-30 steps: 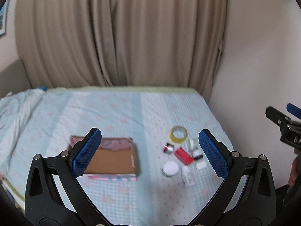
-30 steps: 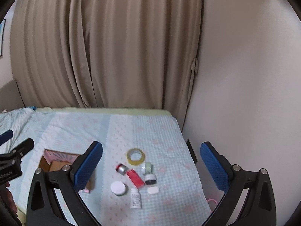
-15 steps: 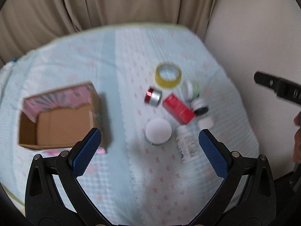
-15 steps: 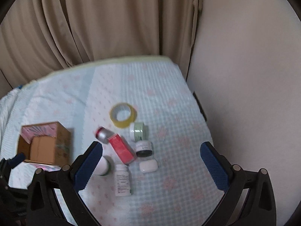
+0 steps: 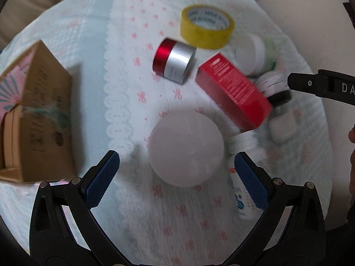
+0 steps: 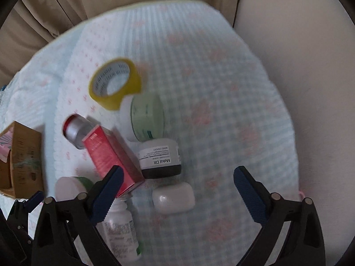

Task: Organize rigid objects
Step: 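Grasp the white round jar with the left tool while the right grasps the Metal DX jar, then carry both jars over the cardboard box with both tools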

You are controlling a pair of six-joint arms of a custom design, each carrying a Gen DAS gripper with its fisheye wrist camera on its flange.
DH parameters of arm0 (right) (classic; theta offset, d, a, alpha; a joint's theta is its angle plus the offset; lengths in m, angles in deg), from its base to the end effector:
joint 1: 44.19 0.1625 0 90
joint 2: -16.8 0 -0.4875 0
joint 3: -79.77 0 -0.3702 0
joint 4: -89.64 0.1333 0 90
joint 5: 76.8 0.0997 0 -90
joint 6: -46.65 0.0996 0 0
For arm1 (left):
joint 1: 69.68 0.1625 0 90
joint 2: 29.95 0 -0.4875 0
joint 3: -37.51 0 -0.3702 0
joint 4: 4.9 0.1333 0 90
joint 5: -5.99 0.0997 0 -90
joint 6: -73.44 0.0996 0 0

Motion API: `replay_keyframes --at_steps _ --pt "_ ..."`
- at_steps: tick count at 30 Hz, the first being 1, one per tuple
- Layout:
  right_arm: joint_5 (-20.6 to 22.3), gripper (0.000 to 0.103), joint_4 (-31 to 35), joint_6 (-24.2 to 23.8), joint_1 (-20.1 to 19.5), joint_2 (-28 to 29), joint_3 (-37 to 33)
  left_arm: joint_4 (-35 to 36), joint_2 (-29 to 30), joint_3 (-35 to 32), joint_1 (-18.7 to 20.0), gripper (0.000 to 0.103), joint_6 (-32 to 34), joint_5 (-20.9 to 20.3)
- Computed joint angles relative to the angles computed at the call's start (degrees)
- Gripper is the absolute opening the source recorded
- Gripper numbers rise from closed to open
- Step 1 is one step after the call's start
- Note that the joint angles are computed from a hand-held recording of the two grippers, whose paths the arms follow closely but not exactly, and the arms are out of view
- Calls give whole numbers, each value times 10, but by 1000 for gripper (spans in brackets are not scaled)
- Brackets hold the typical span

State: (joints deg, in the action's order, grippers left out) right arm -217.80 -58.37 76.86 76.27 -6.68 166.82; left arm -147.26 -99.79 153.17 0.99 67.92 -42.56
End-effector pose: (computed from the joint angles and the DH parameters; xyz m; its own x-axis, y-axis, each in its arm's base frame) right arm 0.4056 -0.5794 -0.0468 -0.6897 0.0999 0.7172 -0.1823 0.9346 -0.3055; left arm 0.0114 -0.5694 0.2918 -0.7605 0.0860 -0.6437 0.2569 0.9502 -0.1766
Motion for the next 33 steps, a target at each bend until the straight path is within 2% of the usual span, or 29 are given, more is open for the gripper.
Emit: replay_keyframes --at_steps 2,4,8,11,13,15,24,33 --pt "8 93 2 -4 -7 9 -7 -2 8 -1 6 95 -3 0" --pt "20 81 10 -9 -16 16 -16 1 13 -5 11 94 -5 -1" --pt "31 75 22 -9 -27 26 -28 1 23 -12 20 89 -3 -6" --pt "43 72 23 -15 -32 32 -36 4 33 -19 27 81 2 -17" --pt "56 62 32 -20 -36 37 -44 5 39 -21 31 71 3 -28" --pt "77 53 24 -25 -42 39 -45 -6 42 -16 30 71 10 -22" --pt "78 53 25 -12 -40 44 -52 -23 30 -6 26 70 14 -28" --pt "66 53 -29 -6 -12 15 -9 -46 -22 2 2 70 26 -23"
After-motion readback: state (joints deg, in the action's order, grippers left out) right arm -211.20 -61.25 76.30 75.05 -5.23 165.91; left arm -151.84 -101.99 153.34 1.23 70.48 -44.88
